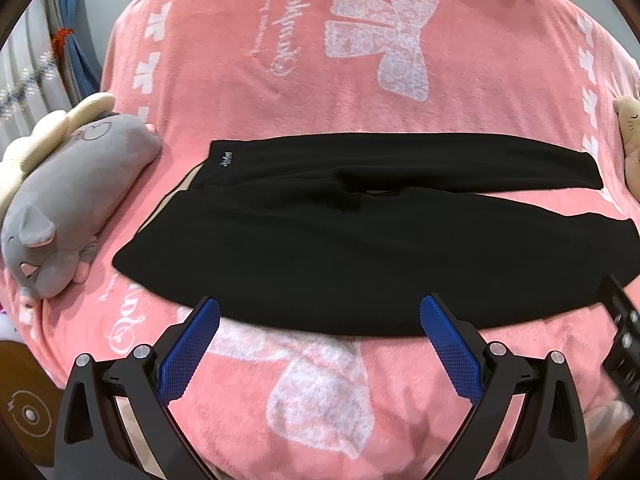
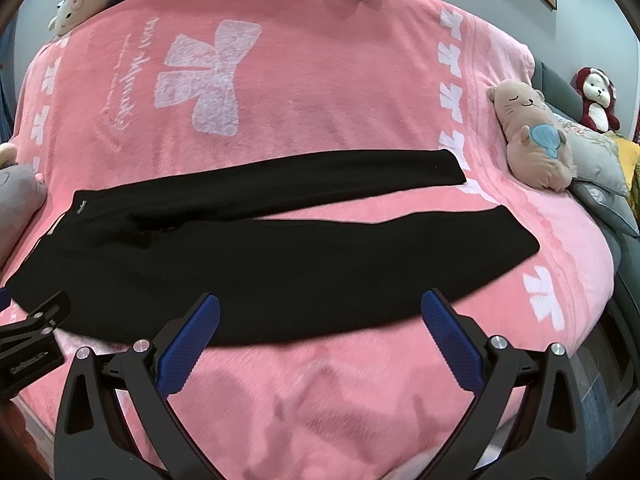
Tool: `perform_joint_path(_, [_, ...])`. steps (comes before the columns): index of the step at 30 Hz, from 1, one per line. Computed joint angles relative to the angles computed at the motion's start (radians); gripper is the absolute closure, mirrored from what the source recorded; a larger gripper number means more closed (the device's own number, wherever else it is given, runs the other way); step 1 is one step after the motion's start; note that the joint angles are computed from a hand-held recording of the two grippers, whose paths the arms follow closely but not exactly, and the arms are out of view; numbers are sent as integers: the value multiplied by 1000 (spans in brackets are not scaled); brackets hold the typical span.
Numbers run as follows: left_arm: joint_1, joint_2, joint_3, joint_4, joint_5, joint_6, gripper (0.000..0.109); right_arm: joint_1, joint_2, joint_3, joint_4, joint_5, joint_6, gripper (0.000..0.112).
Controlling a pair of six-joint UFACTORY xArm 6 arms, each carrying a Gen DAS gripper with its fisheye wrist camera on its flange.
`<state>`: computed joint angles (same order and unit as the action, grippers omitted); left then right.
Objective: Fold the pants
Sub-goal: 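Grasp the waistband with the left tool while the right tool grasps the leg hems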
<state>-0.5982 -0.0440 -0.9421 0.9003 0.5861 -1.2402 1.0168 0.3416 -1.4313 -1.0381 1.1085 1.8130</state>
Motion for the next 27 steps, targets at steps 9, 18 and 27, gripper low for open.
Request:
perform_joint_path(9, [128, 186, -190, -220, -105, 240, 11, -389, -246, 326, -35, -329, -21, 14])
perform_joint_path(18, [200, 451, -522, -454, -99, 495, 11, -714, -93, 176, -81, -550, -350, 14])
perform_joint_path(27, [283, 774, -1019, -481, 65, 609, 11, -902, 176, -101, 189, -736, -697, 14])
